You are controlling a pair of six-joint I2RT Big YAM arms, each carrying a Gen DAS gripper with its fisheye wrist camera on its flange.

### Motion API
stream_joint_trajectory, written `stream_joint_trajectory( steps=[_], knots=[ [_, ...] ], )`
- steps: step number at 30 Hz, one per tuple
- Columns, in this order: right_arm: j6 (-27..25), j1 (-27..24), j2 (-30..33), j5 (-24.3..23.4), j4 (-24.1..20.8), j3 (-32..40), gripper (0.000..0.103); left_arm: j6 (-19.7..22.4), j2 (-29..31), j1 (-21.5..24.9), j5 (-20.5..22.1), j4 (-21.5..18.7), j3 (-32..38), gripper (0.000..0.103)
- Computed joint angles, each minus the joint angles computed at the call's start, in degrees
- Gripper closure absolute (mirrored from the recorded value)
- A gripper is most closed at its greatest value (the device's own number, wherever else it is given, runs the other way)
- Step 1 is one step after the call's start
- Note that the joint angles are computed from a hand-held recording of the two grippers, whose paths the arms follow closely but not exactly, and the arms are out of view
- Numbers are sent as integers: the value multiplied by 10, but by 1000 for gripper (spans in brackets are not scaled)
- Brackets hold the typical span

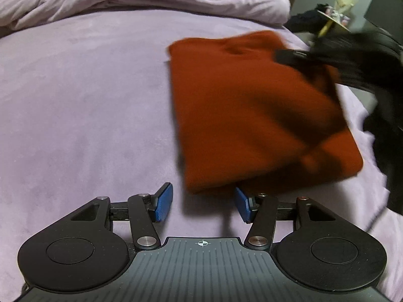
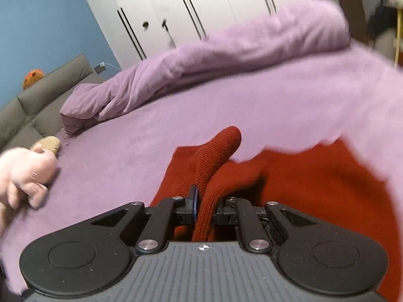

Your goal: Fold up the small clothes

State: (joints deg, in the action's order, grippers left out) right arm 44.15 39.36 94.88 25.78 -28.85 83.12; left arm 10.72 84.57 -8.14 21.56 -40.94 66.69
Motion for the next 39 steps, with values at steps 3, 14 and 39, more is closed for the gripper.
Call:
stream_joint_trajectory(
  steps=[3, 14, 39],
  knots=[
    [11, -5, -31, 31, -31, -42, 94, -26, 10, -4, 11, -10, 8, 46],
    [194, -78, -76, -118, 131, -194, 55, -33, 25, -23, 9, -31, 20, 47],
    [277, 58, -195, 147, -34, -268, 49, -76, 17, -43, 0, -21, 15, 44]
  ],
)
